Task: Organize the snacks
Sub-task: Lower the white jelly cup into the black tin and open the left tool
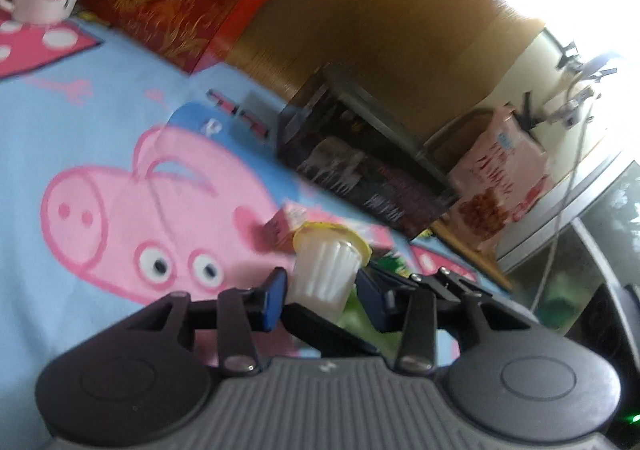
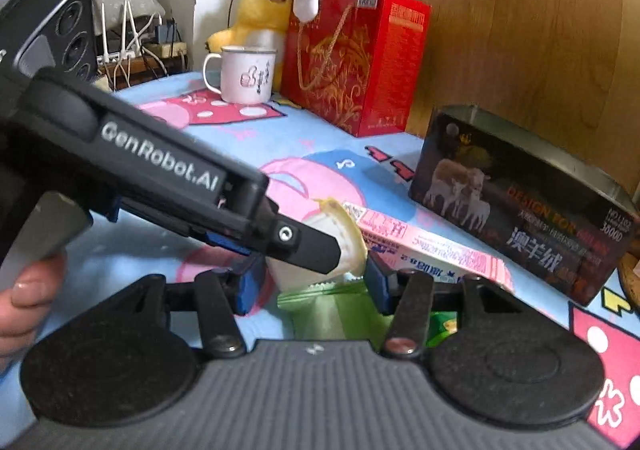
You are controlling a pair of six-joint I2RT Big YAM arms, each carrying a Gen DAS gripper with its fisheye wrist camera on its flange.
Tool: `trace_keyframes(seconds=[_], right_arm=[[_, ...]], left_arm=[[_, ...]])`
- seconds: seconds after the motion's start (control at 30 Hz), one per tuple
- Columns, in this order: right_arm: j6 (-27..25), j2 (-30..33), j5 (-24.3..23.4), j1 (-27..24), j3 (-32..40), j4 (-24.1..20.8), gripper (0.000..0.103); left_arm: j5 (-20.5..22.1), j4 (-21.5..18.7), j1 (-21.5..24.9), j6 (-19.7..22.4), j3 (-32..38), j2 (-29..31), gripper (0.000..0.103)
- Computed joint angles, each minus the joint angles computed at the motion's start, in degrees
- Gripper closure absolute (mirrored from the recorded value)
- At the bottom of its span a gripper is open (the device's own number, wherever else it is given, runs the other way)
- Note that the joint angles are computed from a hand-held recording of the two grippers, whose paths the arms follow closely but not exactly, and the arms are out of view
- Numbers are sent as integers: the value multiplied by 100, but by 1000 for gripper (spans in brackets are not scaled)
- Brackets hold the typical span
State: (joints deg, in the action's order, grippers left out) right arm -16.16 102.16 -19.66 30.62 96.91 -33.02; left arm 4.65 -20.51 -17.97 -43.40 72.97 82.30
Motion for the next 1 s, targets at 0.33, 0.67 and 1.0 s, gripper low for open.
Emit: trace_keyframes(seconds=[0.33, 0.67, 1.0], right_arm=[[631, 359, 129, -417, 558, 952, 47], [1309, 1445, 588, -675, 1953, 911, 43], [2218, 1136, 3, -942, 1222, 1697, 34]], left_arm=[[237, -581, 74, 848, 2139, 1206, 64], [-268, -1435, 105, 951, 4384, 2786, 56], [-578, 355, 197, 361, 1747, 1292, 45]])
